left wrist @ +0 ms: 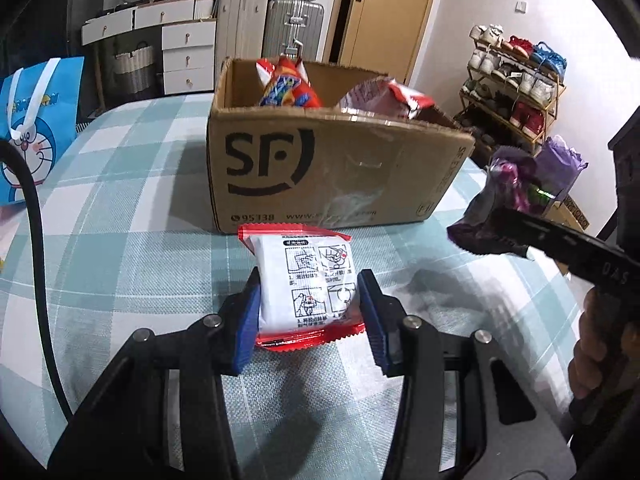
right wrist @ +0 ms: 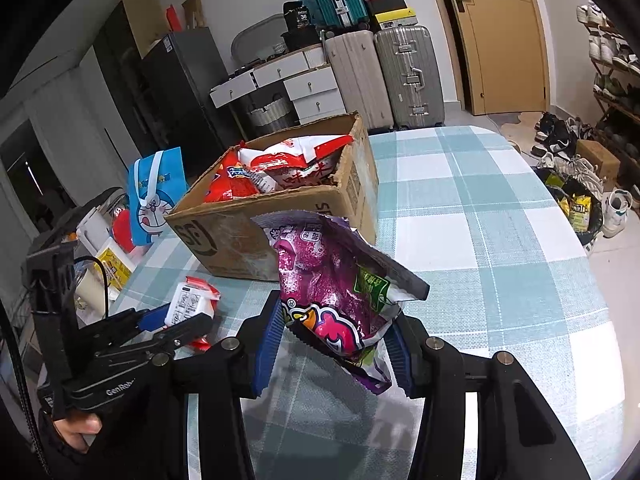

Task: Organize snacks
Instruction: 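Grasp the white biscuit pack with the left gripper while the right holds the candy bag, then carry both held packets over the box, lower them inside and open both grippers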

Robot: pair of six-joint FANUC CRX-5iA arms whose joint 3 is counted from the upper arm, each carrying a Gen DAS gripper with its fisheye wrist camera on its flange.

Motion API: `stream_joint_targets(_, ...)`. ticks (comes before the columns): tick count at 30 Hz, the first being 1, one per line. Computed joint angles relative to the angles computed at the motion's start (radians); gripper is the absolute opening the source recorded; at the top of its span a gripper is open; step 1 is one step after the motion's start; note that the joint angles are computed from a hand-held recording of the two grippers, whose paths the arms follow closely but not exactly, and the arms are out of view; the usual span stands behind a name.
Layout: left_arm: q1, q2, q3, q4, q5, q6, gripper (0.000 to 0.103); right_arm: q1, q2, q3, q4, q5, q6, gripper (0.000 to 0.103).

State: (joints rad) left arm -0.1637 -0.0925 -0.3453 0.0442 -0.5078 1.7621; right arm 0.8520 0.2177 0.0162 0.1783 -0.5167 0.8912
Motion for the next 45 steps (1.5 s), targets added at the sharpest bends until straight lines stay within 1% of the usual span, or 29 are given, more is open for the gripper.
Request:
stream_joint_targets(3, -0.013, -0.034, 0.002, -0.035, -0.006, 0.037, 0.043, 0.005, -0.006, -0.004, 0.003, 0.008, 0.005, 0.048)
stream_joint_targets(9, -0.014, -0.076, 0.017, -0.056, -0.007, 0.054, 0.043, 0.007, -0.022, -0.005, -0.006, 0.033, 0.021, 0.048)
stream_joint_targets(11, -0.012, -0.088, 0.02, -0.059, -0.007, 0.054, 0.043, 0.01, -0.03, -0.012, 0.015, 0.049, 0.008, 0.048)
stream_joint_targets(13, -0.015, -0.101, 0.035, -0.083, -0.017, 0.071, 0.043, 0.012, -0.046, -0.034, 0.048, 0.092, -0.017, 0.048)
stream_joint_targets(15, -0.014, -0.109, 0.048, -0.086, -0.022, 0.069, 0.043, 0.012, -0.066, -0.075, 0.126, 0.154, -0.091, 0.048)
stream_joint_targets(17, -0.014, -0.113, 0.064, -0.099, -0.024, 0.08, 0.043, 0.008, -0.066, -0.065, 0.14, 0.16, -0.101, 0.048)
stream_joint_targets(25, 0.005, -0.104, 0.127, -0.098, -0.034, 0.069, 0.043, -0.006, -0.019, 0.05, 0.11, 0.113, -0.031, 0.048)
stream_joint_targets(28, 0.015, -0.095, 0.152, -0.102, -0.035, 0.061, 0.043, -0.008, 0.01, 0.096, 0.109, 0.093, -0.017, 0.048)
stream_joint_targets(31, 0.029, -0.08, 0.172, -0.085, -0.035, 0.034, 0.043, -0.012, 0.048, 0.16, 0.076, 0.061, 0.025, 0.048)
stream_joint_targets(33, 0.028, -0.052, 0.205, -0.106, -0.052, 0.046, 0.043, -0.016, 0.078, 0.209, 0.047, 0.033, 0.064, 0.048)
stream_joint_targets(38, 0.048, 0.001, 0.244, -0.08, -0.052, 0.011, 0.043, -0.02, 0.156, 0.321, 0.001, -0.03, 0.135, 0.048)
stream_joint_targets(40, 0.047, 0.029, 0.271, -0.091, -0.065, 0.02, 0.043, -0.025, 0.191, 0.374, -0.032, -0.064, 0.169, 0.048)
stream_joint_targets(42, 0.05, 0.061, 0.287, -0.076, -0.054, 0.002, 0.043, -0.025, 0.219, 0.413, -0.045, -0.087, 0.184, 0.048)
stream_joint_targets(44, 0.04, 0.087, 0.31, -0.102, -0.057, 0.025, 0.043, -0.028, 0.243, 0.45, -0.072, -0.103, 0.218, 0.048)
stream_joint_targets(45, 0.041, 0.099, 0.315, -0.095, -0.054, 0.016, 0.043, -0.03, 0.257, 0.472, -0.087, -0.119, 0.24, 0.048)
